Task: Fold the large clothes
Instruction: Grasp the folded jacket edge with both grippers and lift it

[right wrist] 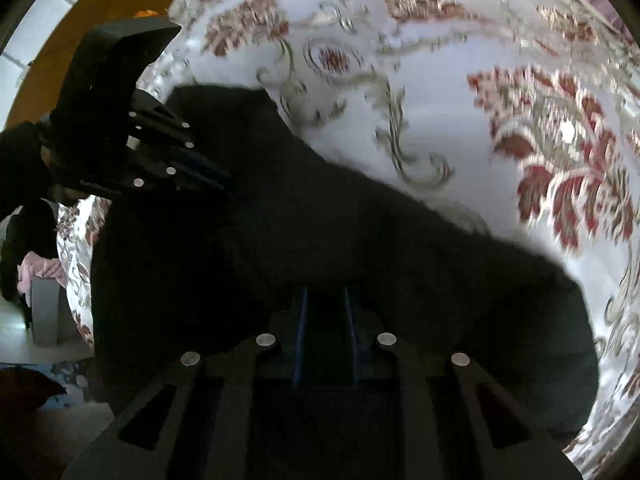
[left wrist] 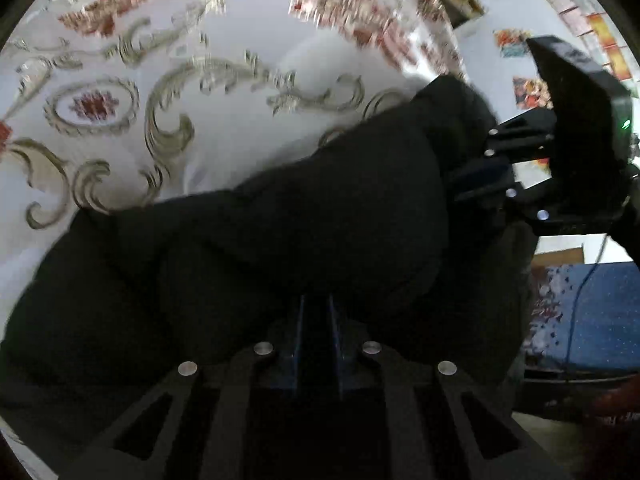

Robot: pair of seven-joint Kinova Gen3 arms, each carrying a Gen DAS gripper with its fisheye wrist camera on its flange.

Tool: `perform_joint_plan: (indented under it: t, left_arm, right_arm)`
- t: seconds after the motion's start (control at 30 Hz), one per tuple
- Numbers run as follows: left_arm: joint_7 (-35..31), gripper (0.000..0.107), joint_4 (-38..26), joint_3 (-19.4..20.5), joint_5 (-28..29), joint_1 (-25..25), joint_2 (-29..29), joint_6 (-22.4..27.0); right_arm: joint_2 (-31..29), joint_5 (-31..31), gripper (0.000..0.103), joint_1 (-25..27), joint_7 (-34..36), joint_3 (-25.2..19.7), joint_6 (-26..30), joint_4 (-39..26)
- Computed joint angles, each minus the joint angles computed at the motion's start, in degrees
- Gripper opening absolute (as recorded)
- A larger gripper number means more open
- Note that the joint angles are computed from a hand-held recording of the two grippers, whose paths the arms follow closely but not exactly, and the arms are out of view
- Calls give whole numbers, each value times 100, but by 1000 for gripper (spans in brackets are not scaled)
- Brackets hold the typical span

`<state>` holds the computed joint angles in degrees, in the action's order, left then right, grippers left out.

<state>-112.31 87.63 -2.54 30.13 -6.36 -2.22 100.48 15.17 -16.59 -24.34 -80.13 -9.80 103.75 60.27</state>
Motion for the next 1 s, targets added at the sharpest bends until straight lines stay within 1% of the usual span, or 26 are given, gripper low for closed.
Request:
perform_joint_plan:
  t: [0.07,0.17,0.2,0.23,0.3,0.37,0.4,0.47,0.5,0.57,0.6,0.67,0.73,0.83,0.9,1.0]
  left_arm:
    - [209,11,26,139,-165,124,85,-101]
    - [477,11,66,331,-557,357,80,-379]
    - [577,11,135,380,-646,433,64,-508]
    - [689,11,232,442,-763,523,34,-675]
    - [892,10,456,530,-946,684,-68,-1029]
    - [1097,9,653,586,-1093,814,-172,-1341]
    - [1213,9,744,595,-1132,858,-217,-1476]
    - [1503,8,832,622,-1183,940,-273,-1610]
    - [1668,8,875,683,-1194,970,-355,-1650]
    - [1757,8,852,609,-1174,1039,-518,-1624]
    - [1718,6,817,543,-1087,1044,-676,-1582]
    - [1484,4,852,366,-823,1044,-973,-1635]
    - [1428,4,783,368,-740,1096,-1136,-1680]
    - [1449,3,677,413,-719,1185,-1133,-1632]
    - [1401,2,631,371,-679,1212,-1161,-1573]
    - [1205,3,581,166,-512,1181,-1271,-1466]
  right_arm:
    - [123,45,13,-82,-183,3,110,-34]
    - [323,102,12,-185,-403,8,163,-70]
    - [331,162,7,-215,-446,15,126,-21]
    - [316,224,5,-238,-465,18,57,72]
    - [282,283,5,-260,-434,0,-99,251]
    - [184,324,4,-271,-427,-6,-397,536]
    - [115,327,1,-245,-422,2,-558,699]
    - [-13,207,1,-159,-527,24,-872,992]
    - [-58,188,0,-135,-547,20,-934,1050]
    - [-228,83,0,-34,-514,17,-1008,1110]
    - [-299,6,1,34,-510,30,-960,1079]
    - [-399,-102,1,145,-541,60,-781,938]
    - [-491,-21,1,195,-598,92,-525,684]
    - [-429,64,1,251,-577,172,-194,386]
    - [-355,97,1,290,-639,63,-17,384]
    - [-368,169,1,270,-468,106,-95,601]
